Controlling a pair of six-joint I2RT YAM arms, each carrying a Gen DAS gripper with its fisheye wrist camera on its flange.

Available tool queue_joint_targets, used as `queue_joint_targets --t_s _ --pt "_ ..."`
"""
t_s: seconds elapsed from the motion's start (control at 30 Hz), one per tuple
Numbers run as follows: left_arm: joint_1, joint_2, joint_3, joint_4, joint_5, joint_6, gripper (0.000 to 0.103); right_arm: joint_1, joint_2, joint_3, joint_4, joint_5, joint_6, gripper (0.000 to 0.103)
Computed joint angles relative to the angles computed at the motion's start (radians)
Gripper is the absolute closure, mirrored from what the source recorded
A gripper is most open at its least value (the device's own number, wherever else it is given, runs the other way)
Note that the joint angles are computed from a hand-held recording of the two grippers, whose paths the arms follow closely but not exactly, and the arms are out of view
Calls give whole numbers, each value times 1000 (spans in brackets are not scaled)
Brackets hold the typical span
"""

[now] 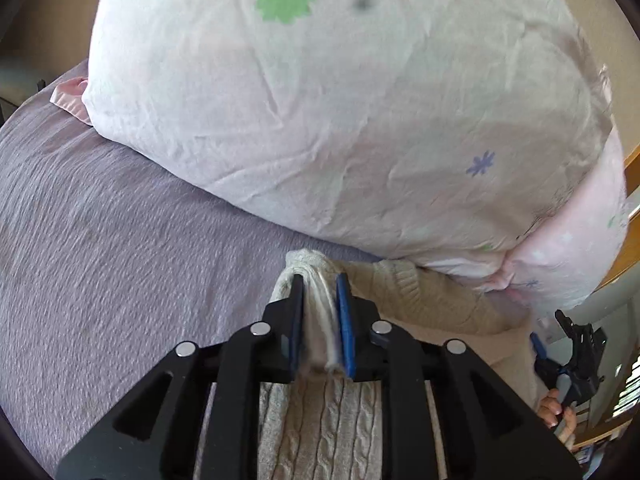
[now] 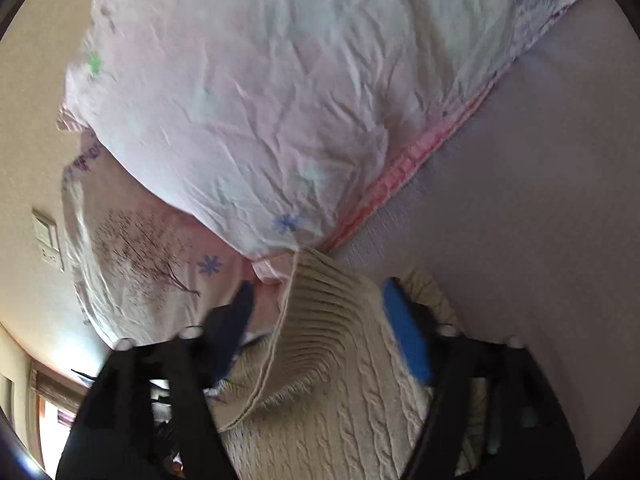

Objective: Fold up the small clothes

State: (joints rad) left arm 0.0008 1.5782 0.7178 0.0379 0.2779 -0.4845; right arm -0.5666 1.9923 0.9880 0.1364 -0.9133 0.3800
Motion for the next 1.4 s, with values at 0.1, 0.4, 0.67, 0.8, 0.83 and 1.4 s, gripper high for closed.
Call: queue_joint_targets --t_s 0.1,0.4,0.67,0.8,0.83,1.4 --pt "43 -124 -85 28 -75 -1 32 -34 -68 -98 187 -86 24 7" --pt "14 -60 -129 -56 87 128 32 127 -226 -195 -278 42 -610 7" --pt "-123 -13 -150 23 28 83 30 224 -273 -312 -191 225 -682 7" --pt "-160 -13 -170 66 -31 -25 64 134 -241 -310 -184 66 -672 7" --pt "-154 -8 -177 83 -12 -52 75 123 -239 -311 -180 54 -667 7" --pt "-791 321 767 -428 -359 -186 85 -192 -228 -185 -116 -189 -488 7"
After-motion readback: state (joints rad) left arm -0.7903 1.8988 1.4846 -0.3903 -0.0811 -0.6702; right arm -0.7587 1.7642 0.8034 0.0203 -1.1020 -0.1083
